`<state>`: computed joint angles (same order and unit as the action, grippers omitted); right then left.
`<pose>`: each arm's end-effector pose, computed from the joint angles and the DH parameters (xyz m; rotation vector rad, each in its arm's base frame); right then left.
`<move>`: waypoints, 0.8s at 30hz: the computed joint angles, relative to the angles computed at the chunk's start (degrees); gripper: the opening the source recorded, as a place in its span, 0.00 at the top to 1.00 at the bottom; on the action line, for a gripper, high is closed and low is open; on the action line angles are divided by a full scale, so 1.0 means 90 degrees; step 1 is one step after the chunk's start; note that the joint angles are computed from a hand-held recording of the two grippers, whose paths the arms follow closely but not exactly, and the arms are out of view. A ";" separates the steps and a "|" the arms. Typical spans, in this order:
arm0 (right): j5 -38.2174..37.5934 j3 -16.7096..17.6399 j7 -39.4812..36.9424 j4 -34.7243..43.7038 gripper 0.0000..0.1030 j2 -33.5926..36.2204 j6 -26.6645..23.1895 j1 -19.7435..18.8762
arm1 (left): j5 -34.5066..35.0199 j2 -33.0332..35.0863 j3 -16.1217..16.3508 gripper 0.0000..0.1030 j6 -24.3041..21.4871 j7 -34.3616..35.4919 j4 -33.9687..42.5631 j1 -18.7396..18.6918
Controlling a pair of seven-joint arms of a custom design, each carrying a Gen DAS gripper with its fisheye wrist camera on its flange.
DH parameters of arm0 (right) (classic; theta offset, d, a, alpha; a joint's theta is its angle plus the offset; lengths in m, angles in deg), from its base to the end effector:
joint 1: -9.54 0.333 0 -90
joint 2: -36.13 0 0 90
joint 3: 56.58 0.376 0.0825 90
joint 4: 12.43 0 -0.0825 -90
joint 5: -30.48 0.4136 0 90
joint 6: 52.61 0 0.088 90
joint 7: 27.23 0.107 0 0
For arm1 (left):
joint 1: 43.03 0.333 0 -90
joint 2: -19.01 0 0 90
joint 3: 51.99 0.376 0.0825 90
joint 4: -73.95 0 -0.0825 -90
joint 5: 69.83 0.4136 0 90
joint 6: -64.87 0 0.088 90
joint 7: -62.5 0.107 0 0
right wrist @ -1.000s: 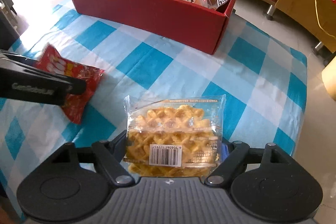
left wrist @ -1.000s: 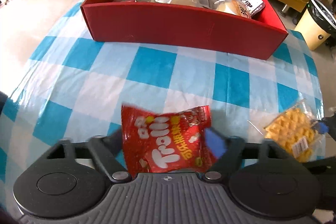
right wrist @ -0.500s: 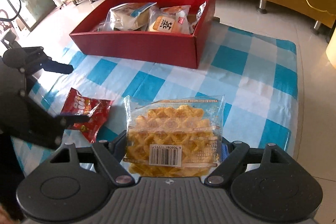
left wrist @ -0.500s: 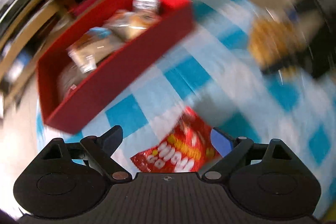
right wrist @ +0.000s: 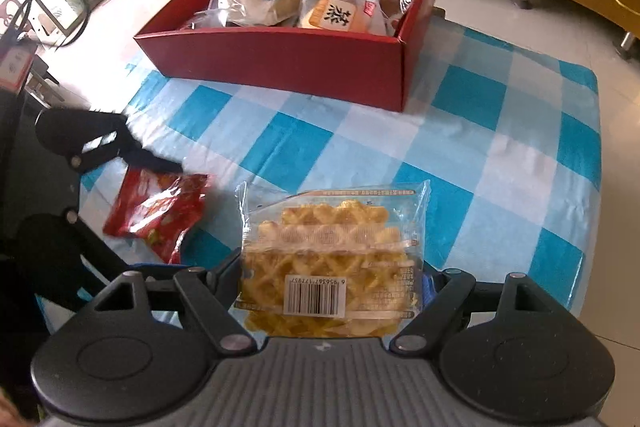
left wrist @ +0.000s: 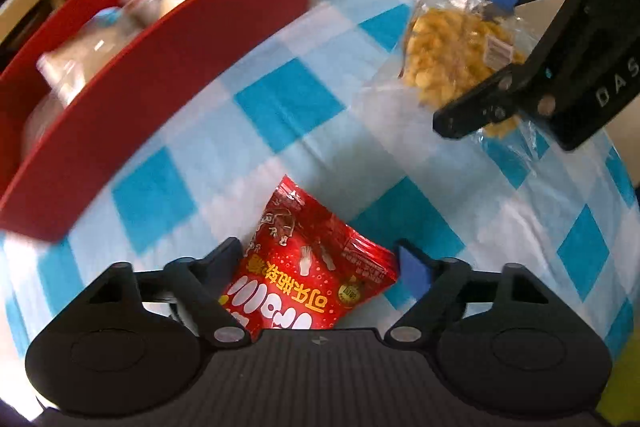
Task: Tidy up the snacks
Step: 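Grasp the red Trolli bag with the left gripper while the right gripper grasps the waffle packet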
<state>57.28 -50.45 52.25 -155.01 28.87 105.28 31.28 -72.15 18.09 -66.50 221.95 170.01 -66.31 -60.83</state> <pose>0.4531 0.2193 0.4121 -2.1388 1.6242 -0.0439 0.4444 -0.2794 0.3749 -1.0581 2.7462 -0.3790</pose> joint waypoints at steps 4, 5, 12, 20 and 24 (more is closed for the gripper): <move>0.0110 -0.0005 -0.0036 -0.0050 0.22 -0.0103 0.0033 0.0052 | 0.0732 -0.0233 -0.0085 0.15 0.0146 -0.1340 -0.0316 -0.0027; 0.0160 -0.0013 -0.0053 -0.0058 0.22 -0.0126 0.0013 0.0066 | 0.1046 -0.0256 -0.0107 0.10 0.0154 -0.1657 -0.0350 -0.0020; 0.0220 0.0003 -0.0126 -0.0172 0.22 -0.0213 -0.0105 0.0107 | 0.2304 -0.0456 -0.0055 0.00 0.0287 -0.1810 -0.0576 -0.0057; 0.0185 0.0019 -0.0126 -0.0042 0.22 -0.0092 -0.0095 0.0129 | 0.1224 -0.0587 -0.0048 0.41 -0.0346 -0.2365 -0.0409 -0.0152; 0.0111 0.0076 -0.0051 -0.0008 0.22 -0.0096 0.0166 0.0149 | 0.0796 -0.0686 0.0042 0.43 -0.0260 -0.2932 -0.0446 -0.0187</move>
